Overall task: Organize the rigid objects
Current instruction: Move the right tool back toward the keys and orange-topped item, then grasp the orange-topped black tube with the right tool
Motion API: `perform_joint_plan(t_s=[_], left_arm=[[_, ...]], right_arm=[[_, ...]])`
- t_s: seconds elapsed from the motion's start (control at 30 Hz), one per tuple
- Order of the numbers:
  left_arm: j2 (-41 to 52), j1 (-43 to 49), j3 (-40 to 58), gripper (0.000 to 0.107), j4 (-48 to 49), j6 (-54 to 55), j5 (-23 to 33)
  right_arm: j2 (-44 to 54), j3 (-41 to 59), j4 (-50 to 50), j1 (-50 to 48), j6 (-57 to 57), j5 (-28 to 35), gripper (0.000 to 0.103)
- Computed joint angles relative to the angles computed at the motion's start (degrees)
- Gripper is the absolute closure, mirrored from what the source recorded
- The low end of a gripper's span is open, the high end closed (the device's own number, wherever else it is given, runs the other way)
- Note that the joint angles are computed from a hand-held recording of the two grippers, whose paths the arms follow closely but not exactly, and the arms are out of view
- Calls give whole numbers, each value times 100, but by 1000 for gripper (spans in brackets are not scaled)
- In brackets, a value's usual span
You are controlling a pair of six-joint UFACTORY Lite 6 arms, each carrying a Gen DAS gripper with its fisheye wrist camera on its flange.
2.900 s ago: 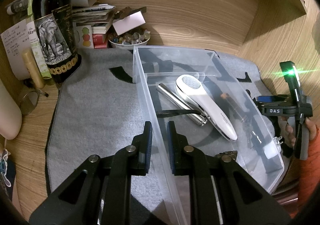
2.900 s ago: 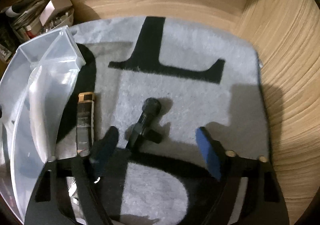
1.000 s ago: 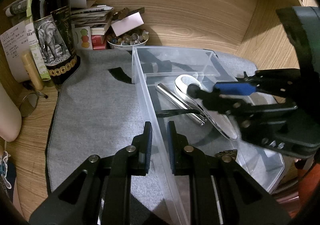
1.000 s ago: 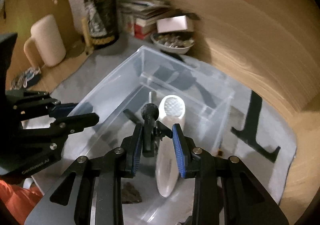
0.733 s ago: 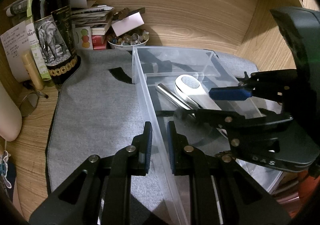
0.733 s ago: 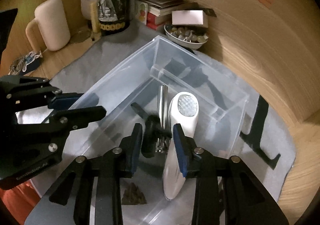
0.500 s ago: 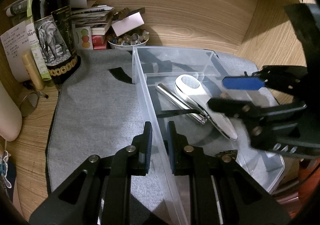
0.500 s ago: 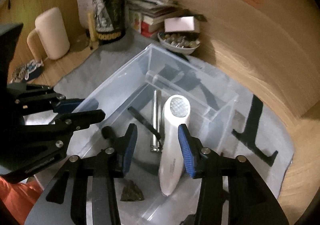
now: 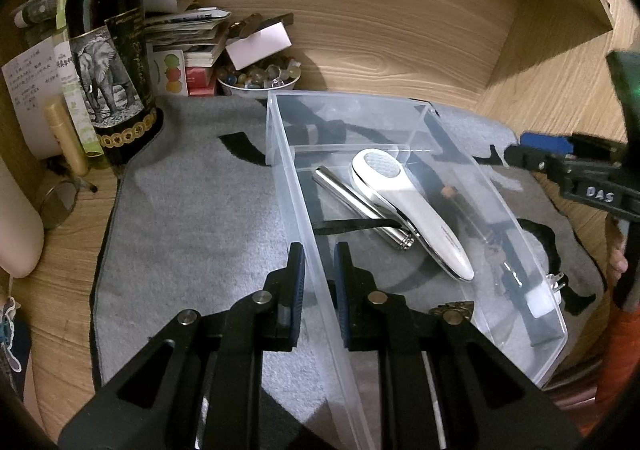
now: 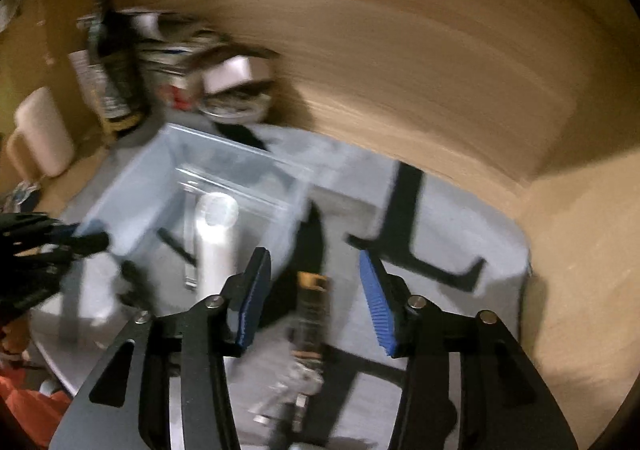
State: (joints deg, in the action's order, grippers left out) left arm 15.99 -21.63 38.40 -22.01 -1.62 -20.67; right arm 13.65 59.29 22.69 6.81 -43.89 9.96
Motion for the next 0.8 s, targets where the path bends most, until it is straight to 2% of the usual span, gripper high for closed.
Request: perform_joint_plan(t_s=[0.2, 0.3, 0.5, 0.67, 0.73, 0.8], left_arm=[[-42, -148, 9, 93, -640, 549, 4], [-22, -190, 37, 93, -849, 708, -2], [-76, -219, 12, 93, -978, 827, 1], [-155, -234, -74, 93, -952, 784, -35], [-148, -208, -73, 93, -851, 695, -32], [-147, -199, -76, 93, -817, 683, -35]], right_arm=[[747, 252, -118, -469, 58, 86, 59], [1178, 463, 672, -618, -710, 353, 59], [1615, 657, 773, -525, -852, 461, 59], [1715, 737, -77, -306, -119, 396, 59], [1801, 757, -842, -176, 645, 276, 61], [1863, 754, -784, -176, 567, 240, 66]])
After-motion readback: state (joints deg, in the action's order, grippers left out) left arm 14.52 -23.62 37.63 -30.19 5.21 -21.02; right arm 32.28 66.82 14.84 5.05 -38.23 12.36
